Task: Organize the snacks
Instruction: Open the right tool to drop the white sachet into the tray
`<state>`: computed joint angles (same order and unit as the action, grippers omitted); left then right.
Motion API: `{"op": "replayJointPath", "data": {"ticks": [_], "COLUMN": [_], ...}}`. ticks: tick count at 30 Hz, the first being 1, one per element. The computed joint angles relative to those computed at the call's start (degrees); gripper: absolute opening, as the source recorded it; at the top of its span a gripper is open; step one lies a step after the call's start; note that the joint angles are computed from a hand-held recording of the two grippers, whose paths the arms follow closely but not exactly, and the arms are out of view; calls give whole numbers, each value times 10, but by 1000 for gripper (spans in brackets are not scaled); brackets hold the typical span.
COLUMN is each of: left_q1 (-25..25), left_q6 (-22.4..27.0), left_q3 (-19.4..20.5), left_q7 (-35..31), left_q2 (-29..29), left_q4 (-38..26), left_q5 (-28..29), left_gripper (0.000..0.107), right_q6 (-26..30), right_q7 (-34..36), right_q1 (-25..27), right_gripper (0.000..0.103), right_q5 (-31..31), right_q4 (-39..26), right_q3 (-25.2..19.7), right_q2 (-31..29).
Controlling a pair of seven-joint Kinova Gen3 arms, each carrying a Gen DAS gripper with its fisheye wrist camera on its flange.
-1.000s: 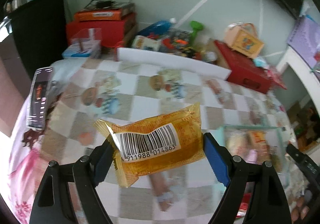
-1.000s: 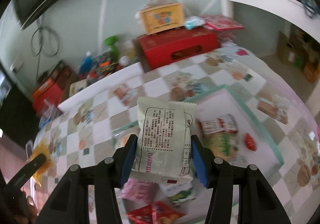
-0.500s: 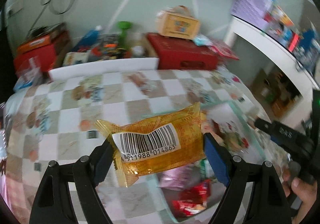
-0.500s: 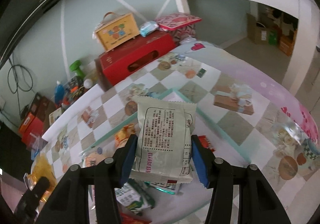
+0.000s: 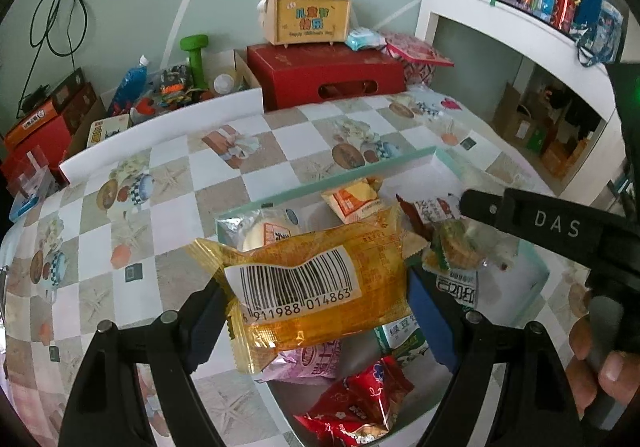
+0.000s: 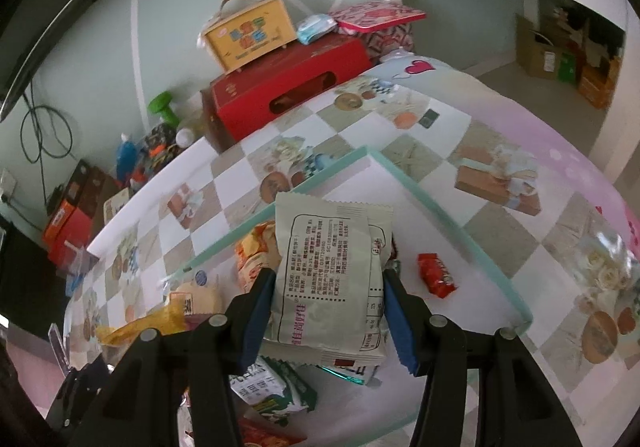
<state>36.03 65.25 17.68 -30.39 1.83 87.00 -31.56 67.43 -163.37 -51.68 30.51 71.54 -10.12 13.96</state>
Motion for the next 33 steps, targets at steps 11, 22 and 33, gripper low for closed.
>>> {"op": "replayJointPath", "data": {"ticks": [11, 22, 33], "left_q1": [9, -10, -70], "left_q6": [11, -7, -48], "left_q3": [-5, -3, 8], "left_q7": [-2, -5, -17], "left_q2": [9, -17, -65], "left_q4": [-2, 6, 35], "left_q5": [-1, 21, 68], "left_gripper": [86, 90, 99], "right_q6": [-13, -7, 16], "right_q7": [39, 20, 18], "right_q1": [-4, -4, -14], "right_gripper": [57, 57, 57], "right_q5": [-17, -11, 1], "right_q4": [-13, -9, -26], "right_q3": [2, 6, 8], "right_q2": [12, 6, 18]}}
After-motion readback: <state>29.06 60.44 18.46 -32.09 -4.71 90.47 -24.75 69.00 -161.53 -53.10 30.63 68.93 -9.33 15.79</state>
